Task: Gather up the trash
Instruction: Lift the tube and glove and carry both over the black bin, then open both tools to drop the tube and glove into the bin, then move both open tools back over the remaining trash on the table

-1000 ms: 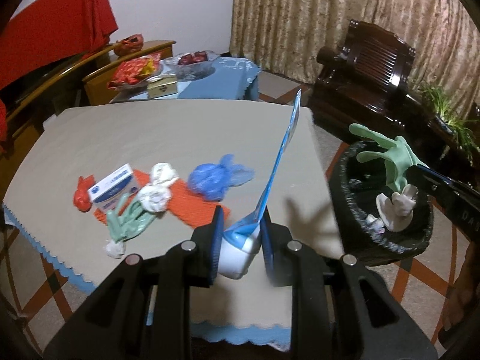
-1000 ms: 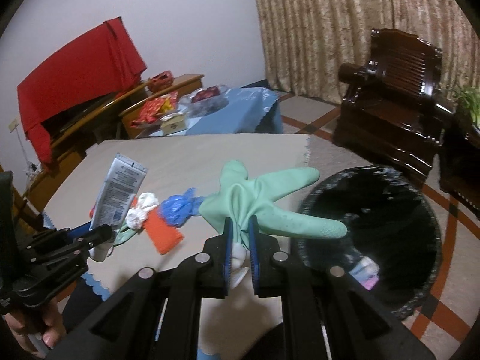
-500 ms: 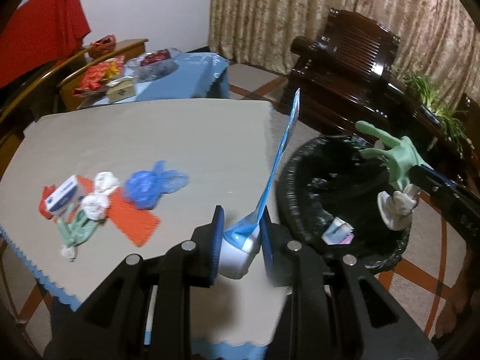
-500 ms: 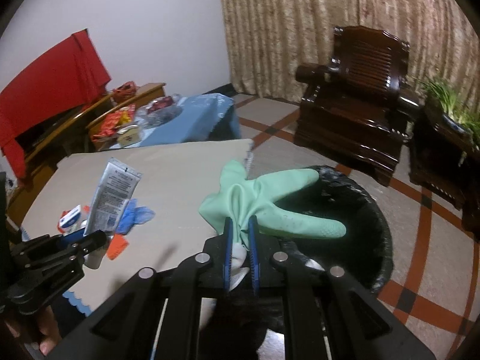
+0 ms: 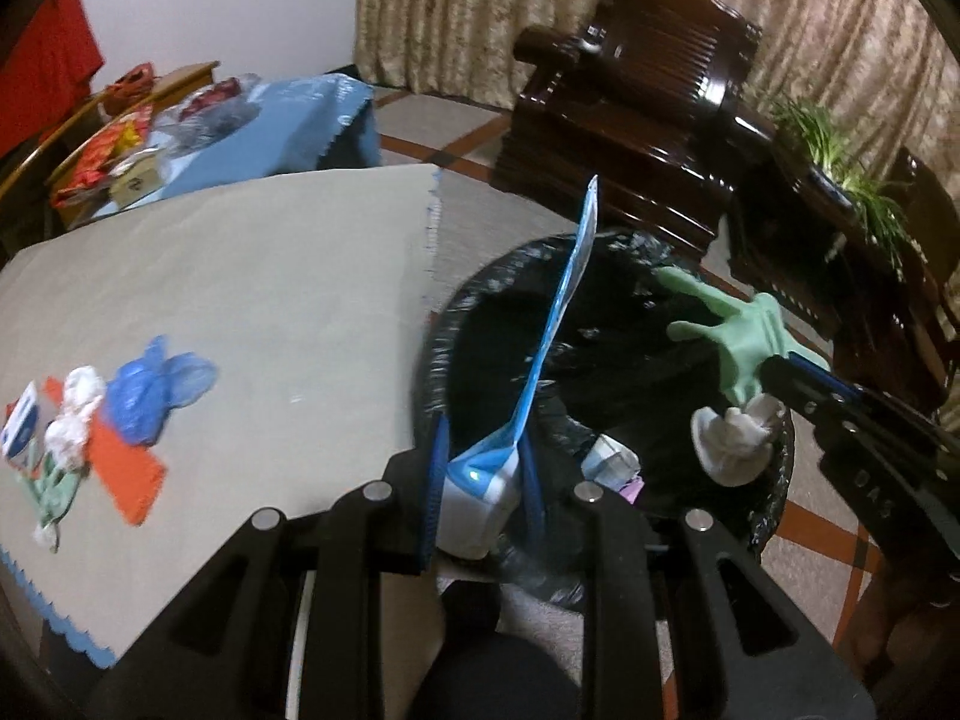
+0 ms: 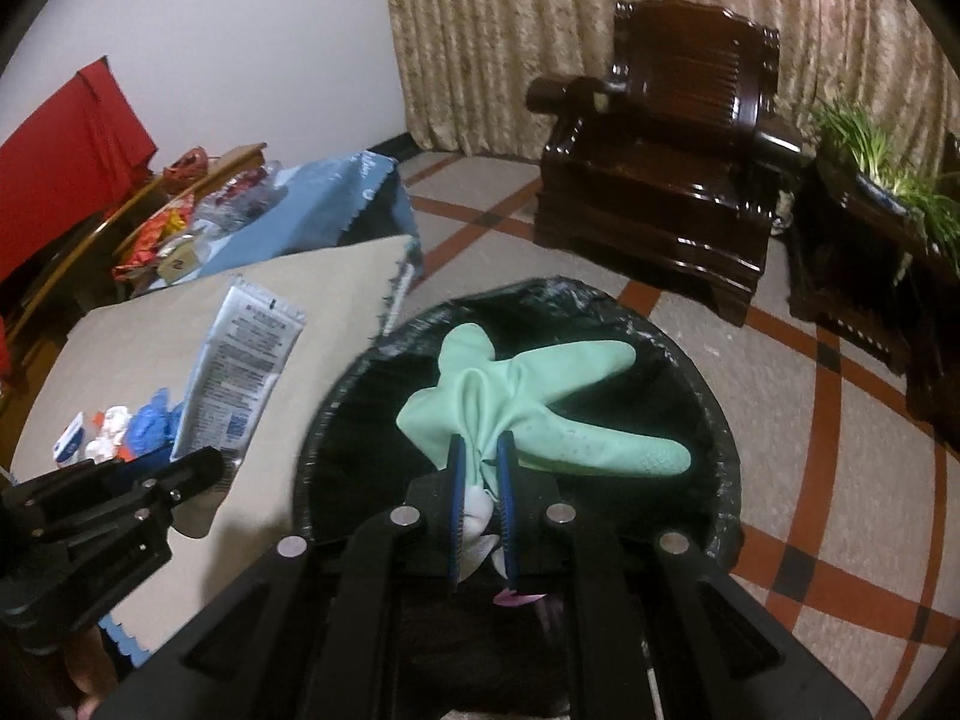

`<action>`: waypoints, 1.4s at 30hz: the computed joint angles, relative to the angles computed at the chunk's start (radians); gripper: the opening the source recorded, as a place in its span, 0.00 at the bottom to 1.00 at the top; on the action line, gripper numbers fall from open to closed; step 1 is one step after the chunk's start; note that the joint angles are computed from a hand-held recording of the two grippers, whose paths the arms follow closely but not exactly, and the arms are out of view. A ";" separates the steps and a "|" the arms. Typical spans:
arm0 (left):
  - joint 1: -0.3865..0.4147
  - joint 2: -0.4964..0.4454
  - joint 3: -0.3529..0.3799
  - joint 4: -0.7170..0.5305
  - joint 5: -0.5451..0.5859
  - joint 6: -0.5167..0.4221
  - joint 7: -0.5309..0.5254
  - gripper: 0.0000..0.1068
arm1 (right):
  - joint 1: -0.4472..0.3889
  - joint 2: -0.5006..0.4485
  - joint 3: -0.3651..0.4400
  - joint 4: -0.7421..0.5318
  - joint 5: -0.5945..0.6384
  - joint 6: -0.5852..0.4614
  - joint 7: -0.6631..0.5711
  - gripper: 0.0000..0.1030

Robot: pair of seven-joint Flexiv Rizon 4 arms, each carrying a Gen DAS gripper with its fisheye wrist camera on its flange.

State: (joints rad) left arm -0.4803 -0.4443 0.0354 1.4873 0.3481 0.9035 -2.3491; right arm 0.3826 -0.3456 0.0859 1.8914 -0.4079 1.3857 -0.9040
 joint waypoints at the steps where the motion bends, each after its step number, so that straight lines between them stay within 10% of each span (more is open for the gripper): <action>1: 0.005 -0.017 -0.007 -0.014 -0.007 0.002 0.011 0.21 | -0.002 -0.009 -0.001 -0.005 0.001 -0.002 -0.004 0.10; 14: 0.012 -0.098 0.008 -0.009 -0.087 0.078 0.179 0.37 | 0.003 -0.042 -0.023 0.027 0.034 -0.013 0.040 0.28; 29: 0.082 0.220 0.048 0.296 0.092 0.094 0.037 0.48 | 0.109 0.090 0.008 0.112 -0.118 0.006 0.272 0.28; 42: 0.266 0.540 0.034 0.599 0.209 0.104 0.002 0.52 | 0.250 0.026 0.020 0.007 -0.284 -0.018 0.431 0.29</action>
